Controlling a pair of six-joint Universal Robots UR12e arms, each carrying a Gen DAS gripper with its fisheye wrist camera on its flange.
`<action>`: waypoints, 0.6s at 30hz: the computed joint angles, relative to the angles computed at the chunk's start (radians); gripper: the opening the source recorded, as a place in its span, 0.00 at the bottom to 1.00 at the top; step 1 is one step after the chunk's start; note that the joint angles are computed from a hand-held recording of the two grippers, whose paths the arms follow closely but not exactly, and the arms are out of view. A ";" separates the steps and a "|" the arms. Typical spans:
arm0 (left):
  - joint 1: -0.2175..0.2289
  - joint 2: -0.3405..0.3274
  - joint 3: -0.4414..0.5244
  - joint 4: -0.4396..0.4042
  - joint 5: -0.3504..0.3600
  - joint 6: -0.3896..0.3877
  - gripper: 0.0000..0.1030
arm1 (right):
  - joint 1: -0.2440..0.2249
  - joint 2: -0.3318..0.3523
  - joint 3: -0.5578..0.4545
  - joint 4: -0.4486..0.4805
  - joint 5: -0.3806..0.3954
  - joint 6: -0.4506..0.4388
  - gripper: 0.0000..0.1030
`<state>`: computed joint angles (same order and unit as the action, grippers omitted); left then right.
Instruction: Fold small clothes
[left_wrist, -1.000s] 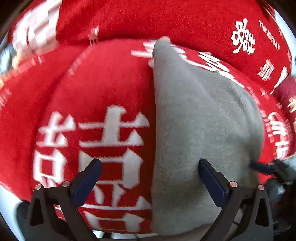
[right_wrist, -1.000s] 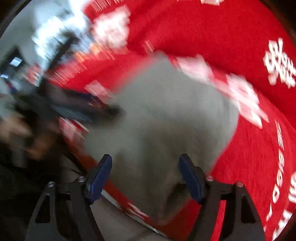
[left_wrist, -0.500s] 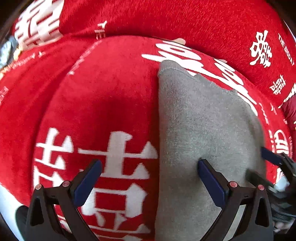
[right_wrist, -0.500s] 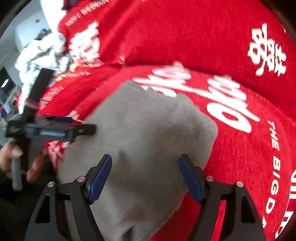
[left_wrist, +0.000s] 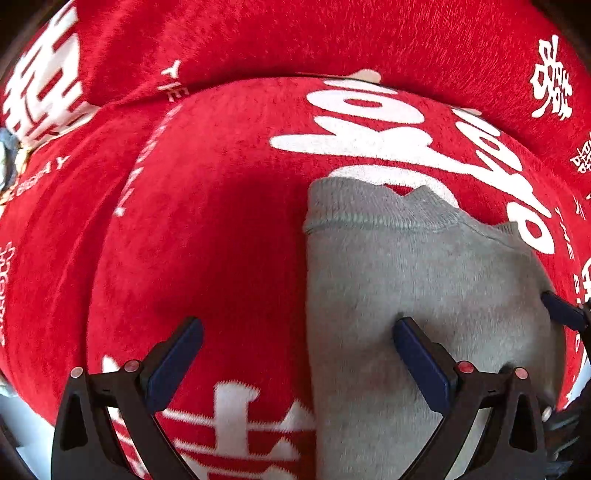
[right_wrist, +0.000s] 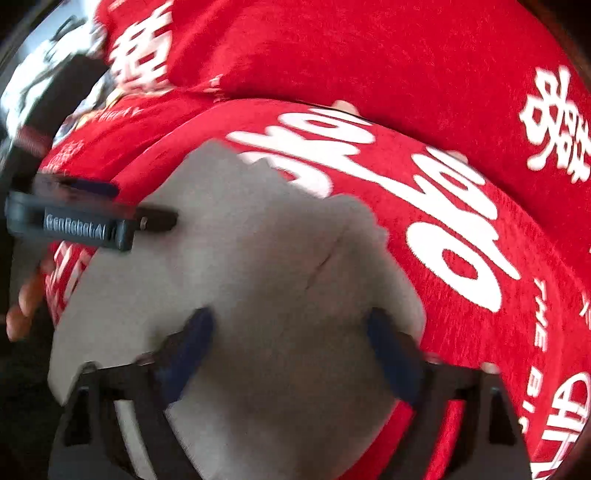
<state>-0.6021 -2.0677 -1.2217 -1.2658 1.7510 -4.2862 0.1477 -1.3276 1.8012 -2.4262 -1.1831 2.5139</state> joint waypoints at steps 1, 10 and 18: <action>0.002 -0.003 0.002 0.002 0.000 0.000 1.00 | -0.004 0.010 -0.016 0.027 0.011 0.025 0.90; -0.019 -0.011 0.046 -0.055 0.070 0.028 1.00 | -0.012 -0.089 0.073 -0.070 0.046 -0.039 0.90; -0.027 0.000 0.040 -0.060 0.079 0.022 1.00 | 0.007 -0.128 0.187 -0.222 -0.140 -0.206 0.90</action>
